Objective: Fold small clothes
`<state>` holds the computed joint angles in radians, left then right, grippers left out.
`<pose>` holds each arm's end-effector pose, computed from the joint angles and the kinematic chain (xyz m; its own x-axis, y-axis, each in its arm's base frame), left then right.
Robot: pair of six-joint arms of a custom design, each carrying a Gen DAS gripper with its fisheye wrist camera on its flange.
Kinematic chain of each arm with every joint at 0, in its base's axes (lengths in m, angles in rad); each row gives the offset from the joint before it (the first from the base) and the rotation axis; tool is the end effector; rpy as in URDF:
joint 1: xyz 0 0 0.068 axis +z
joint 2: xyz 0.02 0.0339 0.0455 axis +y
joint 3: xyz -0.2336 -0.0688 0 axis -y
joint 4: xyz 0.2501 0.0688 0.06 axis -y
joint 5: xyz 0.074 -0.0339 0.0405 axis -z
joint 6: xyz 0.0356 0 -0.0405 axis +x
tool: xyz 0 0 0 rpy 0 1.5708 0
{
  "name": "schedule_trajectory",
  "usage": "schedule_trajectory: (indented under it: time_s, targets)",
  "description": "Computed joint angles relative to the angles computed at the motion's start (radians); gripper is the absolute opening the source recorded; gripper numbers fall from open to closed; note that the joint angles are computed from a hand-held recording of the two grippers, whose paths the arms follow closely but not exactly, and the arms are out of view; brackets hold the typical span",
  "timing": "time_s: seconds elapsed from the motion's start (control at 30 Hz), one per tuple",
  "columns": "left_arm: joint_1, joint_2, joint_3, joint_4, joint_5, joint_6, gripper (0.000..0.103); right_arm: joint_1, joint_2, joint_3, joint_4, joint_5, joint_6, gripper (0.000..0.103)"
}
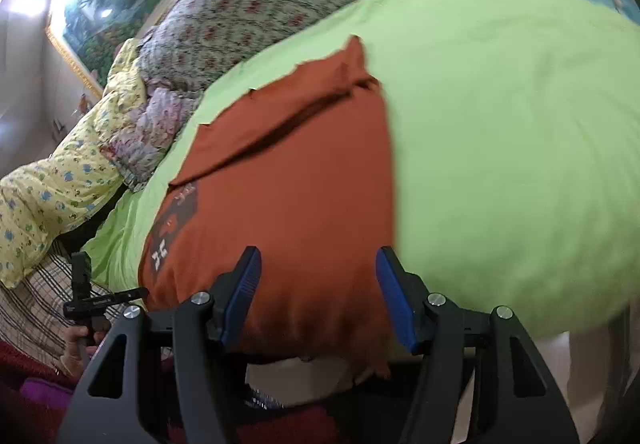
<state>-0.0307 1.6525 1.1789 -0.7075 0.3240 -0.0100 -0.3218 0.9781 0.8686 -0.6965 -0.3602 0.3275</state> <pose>0.3294 -0.0215 0.1860 -0.9260 0.0190 -0.3769 0.1407 0.9440 -0.2983 0.2117 -0.0574 0.2621 -0.6274 0.5265 -0.5738 0.2812 0.8403 0.4635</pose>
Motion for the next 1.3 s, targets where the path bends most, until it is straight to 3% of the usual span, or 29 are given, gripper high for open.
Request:
schedule_trajectory:
  time_s: [0.23,0.47,0.5,0.57,0.63,0.7,0.8,0.97,1.1,1.3]
  targets:
    - [0.03,-0.004,-0.052,0.037,0.055,-0.008,0.068,-0.037,-0.042,-0.097,-0.087,-0.044,-0.093,0.061]
    - [0.014,-0.012,-0.037,0.023,0.026,-0.012,0.064,0.067,0.025,-0.165,0.076,-0.014,-0.032,0.058]
    - [0.004,-0.02,-0.044,0.03,0.007,-0.011,0.059,0.08,0.047,-0.165,0.105,-0.012,-0.027,0.056]
    - [-0.011,-0.034,-0.055,0.039,-0.021,0.006,0.046,0.109,0.084,-0.152,0.117,0.008,-0.03,0.03]
    - [-0.01,-0.055,-0.068,0.036,-0.026,0.049,0.016,0.118,0.109,-0.137,0.092,0.024,-0.052,0.013]
    - [0.01,-0.087,-0.09,0.02,0.007,0.095,0.006,0.093,0.094,-0.142,0.075,-0.02,-0.083,0.012]
    - [0.009,-0.147,-0.121,0.021,0.024,0.137,0.004,0.075,0.059,-0.129,0.023,-0.073,-0.148,0.011]
    - [0.059,-0.218,-0.109,-0.002,0.193,0.157,0.003,0.009,0.002,-0.112,-0.002,-0.26,-0.173,0.011]
    - [0.105,-0.244,-0.055,-0.011,0.29,0.138,0.003,-0.045,-0.052,-0.116,0.094,-0.417,-0.09,0.011]
    - [0.135,-0.169,0.118,0.025,0.342,0.035,0.003,-0.089,-0.022,-0.094,0.339,-0.52,0.091,0.01]
